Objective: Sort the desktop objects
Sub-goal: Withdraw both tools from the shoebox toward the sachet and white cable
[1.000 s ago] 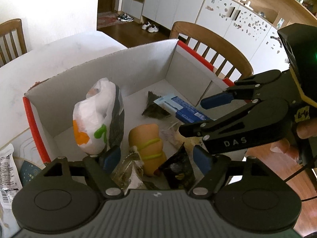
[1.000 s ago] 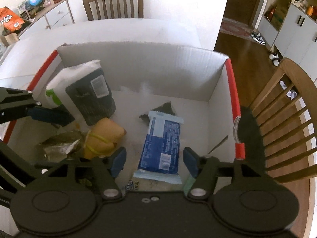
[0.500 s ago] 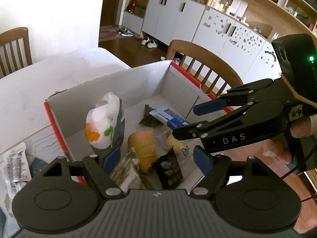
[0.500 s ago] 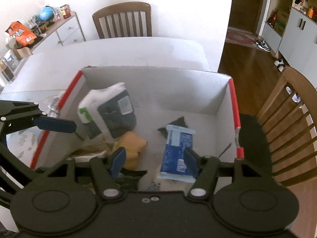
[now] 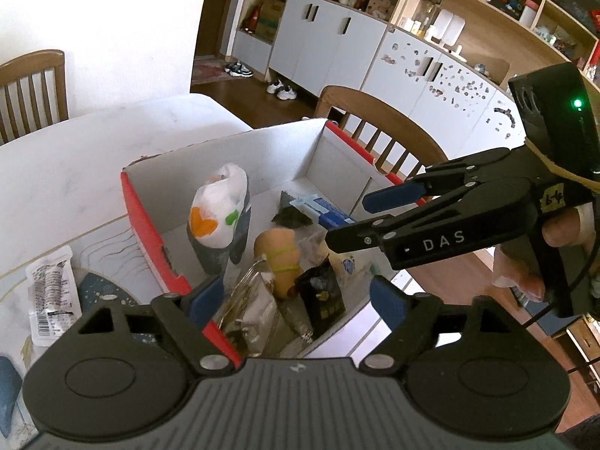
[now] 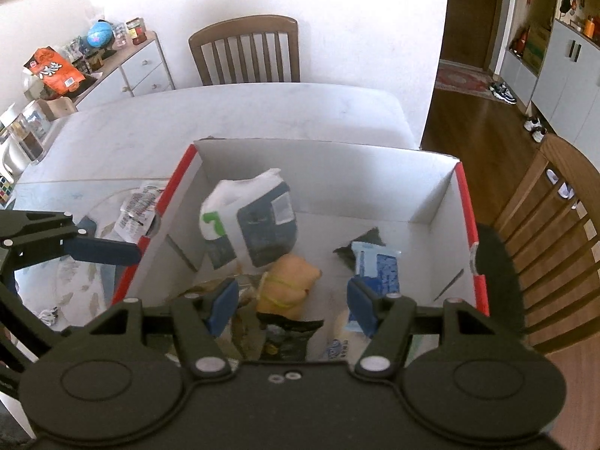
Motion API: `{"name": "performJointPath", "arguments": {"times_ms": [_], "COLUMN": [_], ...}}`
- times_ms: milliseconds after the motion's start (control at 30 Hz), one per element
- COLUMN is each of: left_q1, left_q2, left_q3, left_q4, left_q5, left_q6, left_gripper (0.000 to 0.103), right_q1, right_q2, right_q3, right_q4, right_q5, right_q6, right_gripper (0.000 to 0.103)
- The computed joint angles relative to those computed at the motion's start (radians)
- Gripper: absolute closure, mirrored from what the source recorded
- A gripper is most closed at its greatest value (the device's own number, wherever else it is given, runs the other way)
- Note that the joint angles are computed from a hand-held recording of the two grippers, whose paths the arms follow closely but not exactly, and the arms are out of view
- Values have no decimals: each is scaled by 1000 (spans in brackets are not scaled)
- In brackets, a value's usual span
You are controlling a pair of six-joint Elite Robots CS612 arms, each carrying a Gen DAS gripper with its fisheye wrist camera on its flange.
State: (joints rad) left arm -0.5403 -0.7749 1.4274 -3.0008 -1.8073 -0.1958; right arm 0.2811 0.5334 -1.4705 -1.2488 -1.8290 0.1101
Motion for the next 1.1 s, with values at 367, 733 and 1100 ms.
{"name": "performJointPath", "arguments": {"times_ms": [367,733,1100], "left_q1": [30,75,122], "left_q2": [-34,-70,-95], "left_q3": [74,154,224], "left_q4": [-55,-111,-161], "left_q5": [-36,-43,-73], "left_q6": [20,47,86], "left_gripper": [7,3,3], "right_q1": [44,98,144], "right_q2": [-9,-23,-35], "right_q3": [35,109,188], "right_q4": [-29,-70,-157], "right_q5": [-46,-83,-99], "right_q6": [55,124,133], "right_gripper": [29,26,10]}}
